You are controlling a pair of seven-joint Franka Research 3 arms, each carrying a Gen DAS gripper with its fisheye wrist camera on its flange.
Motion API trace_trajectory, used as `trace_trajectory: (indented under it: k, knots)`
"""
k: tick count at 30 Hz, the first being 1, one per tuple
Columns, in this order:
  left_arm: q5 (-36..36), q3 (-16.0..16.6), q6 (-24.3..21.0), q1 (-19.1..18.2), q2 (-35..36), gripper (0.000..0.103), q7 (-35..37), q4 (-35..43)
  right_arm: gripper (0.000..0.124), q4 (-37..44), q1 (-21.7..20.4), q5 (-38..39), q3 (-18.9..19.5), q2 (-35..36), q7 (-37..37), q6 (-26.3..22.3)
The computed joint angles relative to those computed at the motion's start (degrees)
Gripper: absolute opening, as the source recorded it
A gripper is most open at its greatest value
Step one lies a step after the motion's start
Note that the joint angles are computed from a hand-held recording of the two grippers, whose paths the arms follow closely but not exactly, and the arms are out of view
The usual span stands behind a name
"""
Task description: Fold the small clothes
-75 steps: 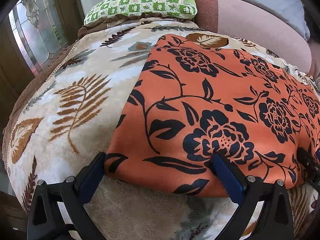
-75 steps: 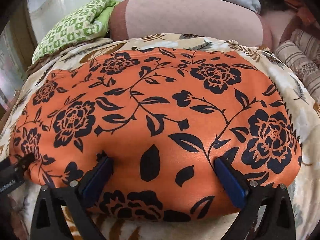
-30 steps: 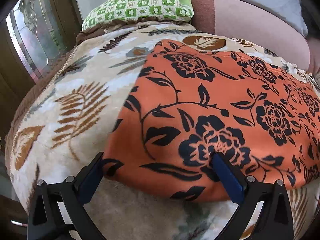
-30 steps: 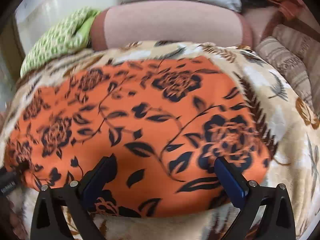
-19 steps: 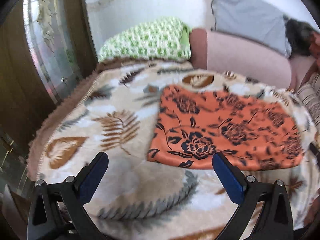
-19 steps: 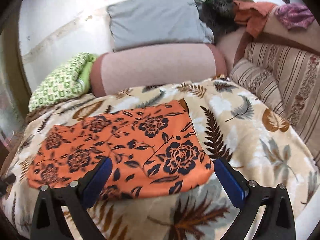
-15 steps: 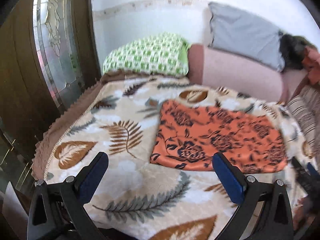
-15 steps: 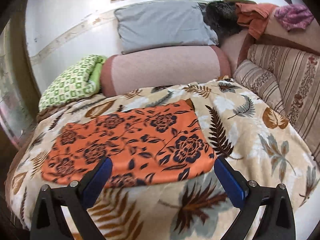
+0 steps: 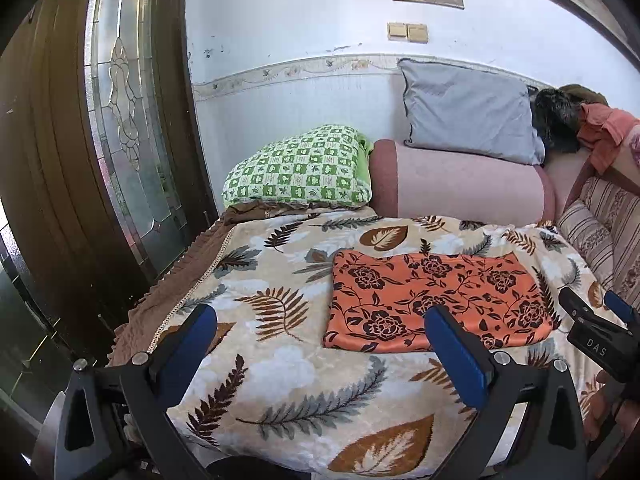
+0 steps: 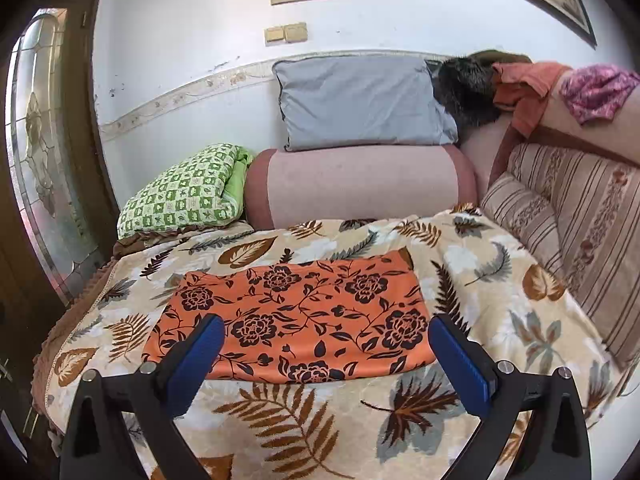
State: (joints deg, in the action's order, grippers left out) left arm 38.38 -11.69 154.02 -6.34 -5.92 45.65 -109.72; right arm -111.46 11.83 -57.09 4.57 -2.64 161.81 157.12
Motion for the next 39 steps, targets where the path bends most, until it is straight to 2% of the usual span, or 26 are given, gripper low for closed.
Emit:
trace_trajectory:
  k: [10,20,23,30,39]
  knots:
    - [1.53,-0.16,-1.02,1.01,-1.77,0.103,-1.65,-1.42,0.103,-0.96,-0.71,0.16,1.38,-3.06,-0.81,0.57]
    - [-0.65,0.45,-3.98,0.02,3.66,0.103,-2.43,3.91,0.103,-4.64,-2.80,2.09,3.51,-7.66,-2.48,-2.39]
    - [-2.69,0.66,-3.39,-0.85,4.81,0.103,-0.53,4.94,0.103,-5.59,-3.73,3.34,4.07,-8.34,-3.29,-2.97]
    - [-2.45,0.82,-1.83,-2.00,5.21,0.103,0.45,5.49,0.103,-5.63,-5.27,2.95,5.09,-8.57,-3.21,-2.67]
    - [-0.93,0.85,-1.35,-1.98,4.32,0.103,-0.88,5.21,0.103,-4.33,-4.05,3.23,5.21,-7.00,-5.02,-2.61]
